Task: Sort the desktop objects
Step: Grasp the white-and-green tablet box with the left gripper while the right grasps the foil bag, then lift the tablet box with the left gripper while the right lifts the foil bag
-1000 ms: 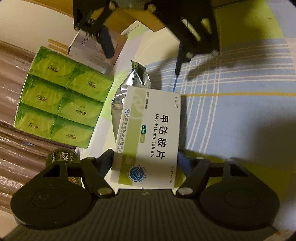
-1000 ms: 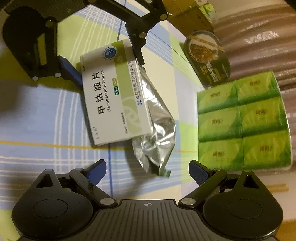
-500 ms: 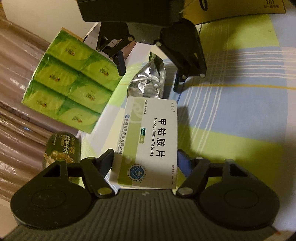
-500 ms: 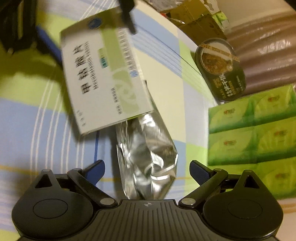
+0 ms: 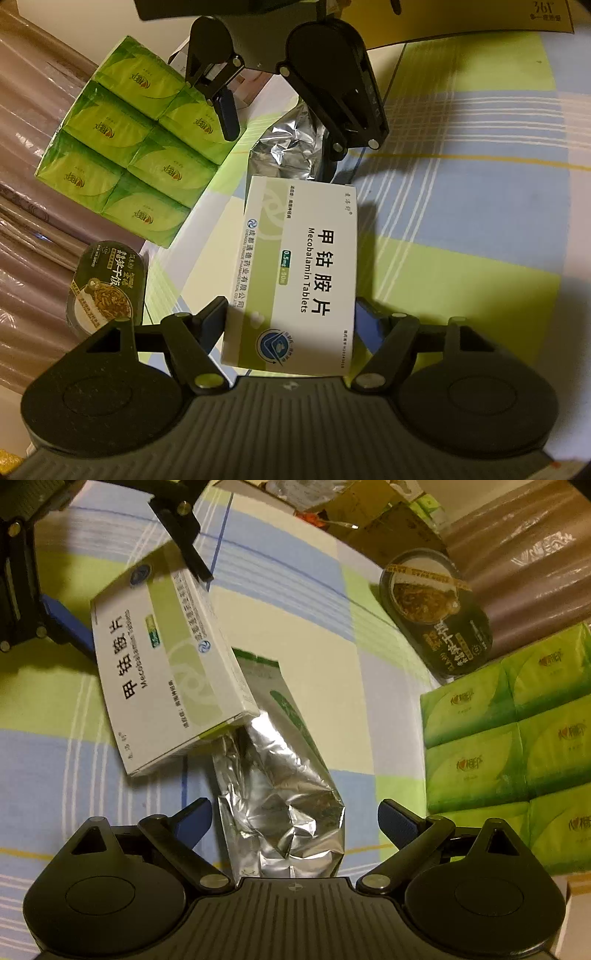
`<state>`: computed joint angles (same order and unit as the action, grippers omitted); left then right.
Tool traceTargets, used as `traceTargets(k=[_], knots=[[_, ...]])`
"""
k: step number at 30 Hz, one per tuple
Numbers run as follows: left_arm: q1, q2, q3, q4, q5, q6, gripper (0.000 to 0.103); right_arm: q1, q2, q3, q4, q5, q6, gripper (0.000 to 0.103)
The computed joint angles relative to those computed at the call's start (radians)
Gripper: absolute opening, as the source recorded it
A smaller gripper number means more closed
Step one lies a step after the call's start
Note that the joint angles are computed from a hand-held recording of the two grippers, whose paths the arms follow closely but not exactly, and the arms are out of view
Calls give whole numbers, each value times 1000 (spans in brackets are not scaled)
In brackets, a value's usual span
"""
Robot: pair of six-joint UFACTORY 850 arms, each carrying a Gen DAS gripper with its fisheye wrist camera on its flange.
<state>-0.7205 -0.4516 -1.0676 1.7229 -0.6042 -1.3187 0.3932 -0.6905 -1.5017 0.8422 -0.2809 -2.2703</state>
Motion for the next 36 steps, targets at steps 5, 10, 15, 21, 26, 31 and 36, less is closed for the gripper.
traceTargets(k=[5, 10, 15, 21, 26, 31, 36], knots=[[0, -10, -6, 11, 2, -4, 72, -2, -35, -61, -124, -48, 198, 91], [-2, -17, -7, 48, -10, -49, 77, -5, -59, -118, -228, -136, 397, 67], [-7, -25, -7, 87, -24, -81, 78, -3, -37, -81, -186, -105, 403, 58], [0, -26, -15, 66, -2, -75, 78, 7, -3, -38, -279, -69, 587, 50], [11, -20, -35, -32, 39, 3, 76, 5, 36, 2, -389, -75, 786, 48], [-2, -7, -49, -162, 57, 109, 75, -3, 91, 54, -562, -128, 1115, 48], [-15, 41, -52, -422, 126, 202, 74, -33, 188, 164, -618, -206, 1368, 47]])
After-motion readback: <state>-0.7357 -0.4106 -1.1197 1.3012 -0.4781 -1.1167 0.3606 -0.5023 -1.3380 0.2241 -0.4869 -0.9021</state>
